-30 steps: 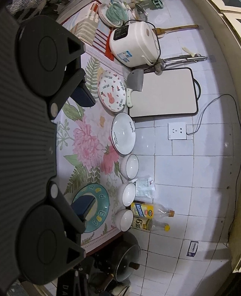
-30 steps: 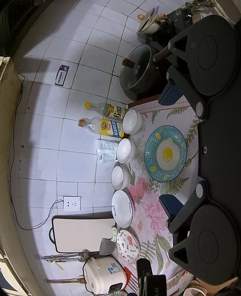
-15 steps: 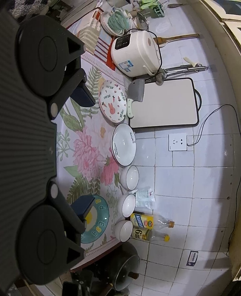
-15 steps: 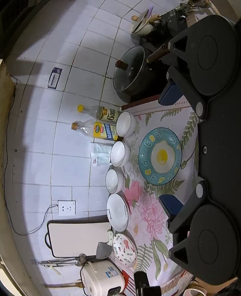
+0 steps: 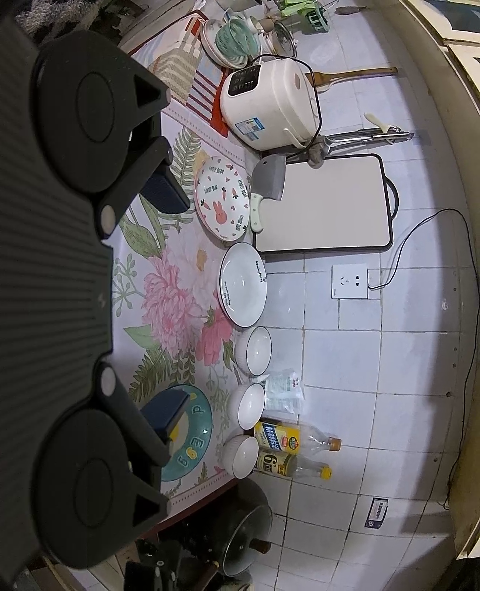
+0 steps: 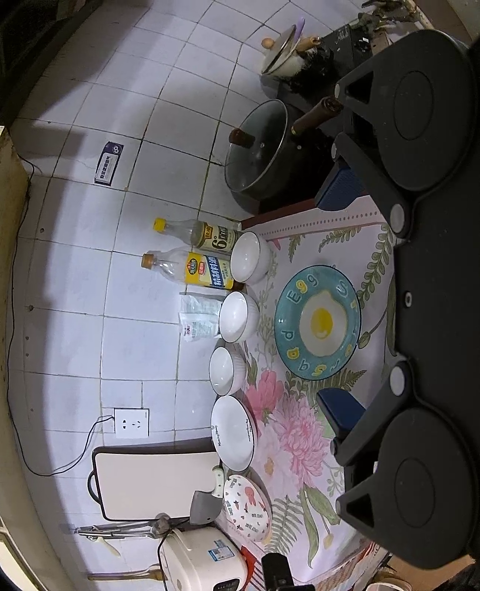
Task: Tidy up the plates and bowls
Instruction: 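Move both grippers toward the teal fried-egg plate on the tablecloth, then close the grippers on the rim of the teal fried-egg plate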
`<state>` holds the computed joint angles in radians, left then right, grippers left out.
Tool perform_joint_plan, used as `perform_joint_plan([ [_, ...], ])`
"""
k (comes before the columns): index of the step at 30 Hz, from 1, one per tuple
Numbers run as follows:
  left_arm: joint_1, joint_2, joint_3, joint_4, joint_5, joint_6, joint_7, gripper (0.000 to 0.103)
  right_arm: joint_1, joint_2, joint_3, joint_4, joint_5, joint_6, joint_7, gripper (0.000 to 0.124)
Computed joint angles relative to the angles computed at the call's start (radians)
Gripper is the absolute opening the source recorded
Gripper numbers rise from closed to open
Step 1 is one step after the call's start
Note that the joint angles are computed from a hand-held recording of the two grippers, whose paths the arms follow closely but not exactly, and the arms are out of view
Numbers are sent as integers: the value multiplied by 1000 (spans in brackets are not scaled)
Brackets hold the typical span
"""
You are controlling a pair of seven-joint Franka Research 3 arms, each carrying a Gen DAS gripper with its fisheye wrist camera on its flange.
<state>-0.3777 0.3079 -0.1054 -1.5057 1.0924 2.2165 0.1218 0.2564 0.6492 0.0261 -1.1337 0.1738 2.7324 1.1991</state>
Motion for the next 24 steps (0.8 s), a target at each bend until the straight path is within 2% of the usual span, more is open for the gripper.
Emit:
perform_joint_plan([
  [11, -2, 29, -1, 55, -57, -20, 61, 103, -15, 25, 20, 41, 22, -40, -30, 103],
  [19, 11, 45, 19, 96, -65, 107, 93, 103, -44, 111, 55, 177, 73, -99, -79, 103],
  [22, 13, 73, 34, 142, -55, 136, 92, 103, -69, 169, 98, 251, 121, -73, -140, 103],
  [24, 21, 103, 45, 179, -64, 170, 105, 102, -108, 224, 176, 311, 193, -41, -242, 103],
])
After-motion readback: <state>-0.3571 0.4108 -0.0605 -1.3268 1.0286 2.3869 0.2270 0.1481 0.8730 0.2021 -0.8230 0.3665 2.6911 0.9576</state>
